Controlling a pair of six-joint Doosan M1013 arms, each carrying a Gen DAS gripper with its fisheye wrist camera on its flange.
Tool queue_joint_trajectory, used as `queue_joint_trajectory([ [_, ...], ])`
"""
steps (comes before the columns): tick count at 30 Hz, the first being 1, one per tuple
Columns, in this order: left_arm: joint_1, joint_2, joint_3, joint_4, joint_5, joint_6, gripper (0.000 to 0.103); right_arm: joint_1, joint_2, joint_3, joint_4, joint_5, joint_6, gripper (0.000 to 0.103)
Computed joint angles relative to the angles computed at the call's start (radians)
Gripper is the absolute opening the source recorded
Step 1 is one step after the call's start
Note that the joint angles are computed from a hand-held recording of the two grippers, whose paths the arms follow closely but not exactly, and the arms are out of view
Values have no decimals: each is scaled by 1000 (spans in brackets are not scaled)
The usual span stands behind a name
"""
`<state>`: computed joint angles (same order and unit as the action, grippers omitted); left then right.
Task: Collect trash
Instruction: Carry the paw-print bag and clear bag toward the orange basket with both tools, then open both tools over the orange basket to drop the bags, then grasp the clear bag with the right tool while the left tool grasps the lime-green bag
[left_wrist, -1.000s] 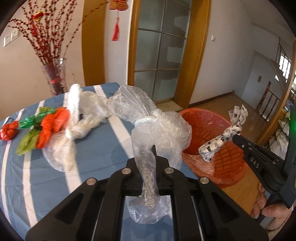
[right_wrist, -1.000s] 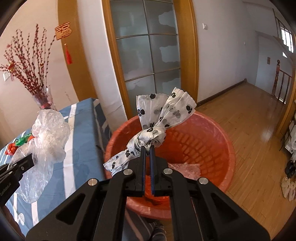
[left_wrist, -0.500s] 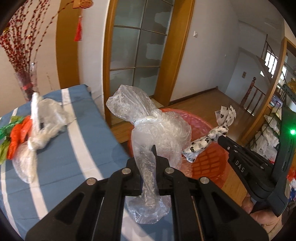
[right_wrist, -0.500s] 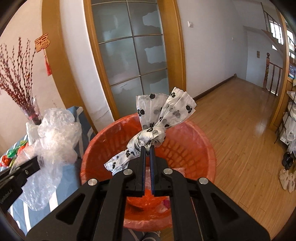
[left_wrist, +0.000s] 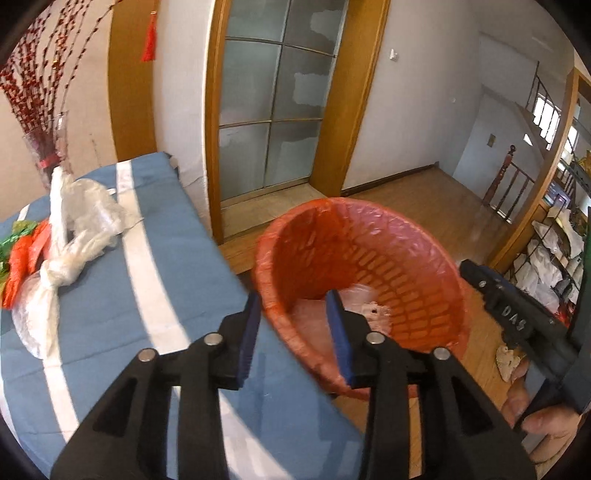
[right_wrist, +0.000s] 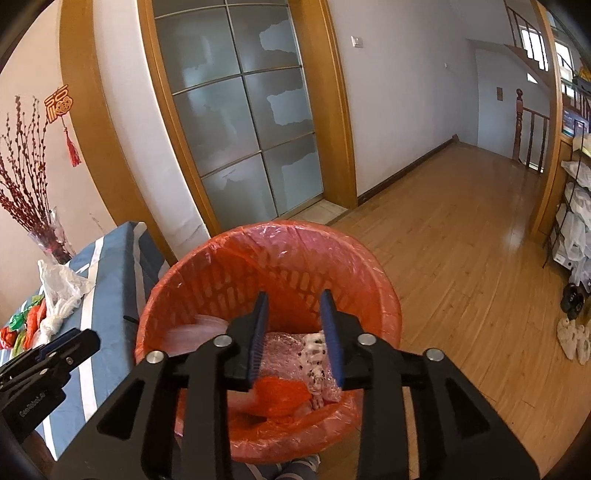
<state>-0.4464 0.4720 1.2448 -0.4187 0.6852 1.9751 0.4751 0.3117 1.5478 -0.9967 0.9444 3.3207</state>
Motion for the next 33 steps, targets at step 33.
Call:
queue_joint_trajectory([
  [33, 263, -84, 119, 495, -178, -455, 58, 76, 327, -537, 363, -161, -664, 44],
])
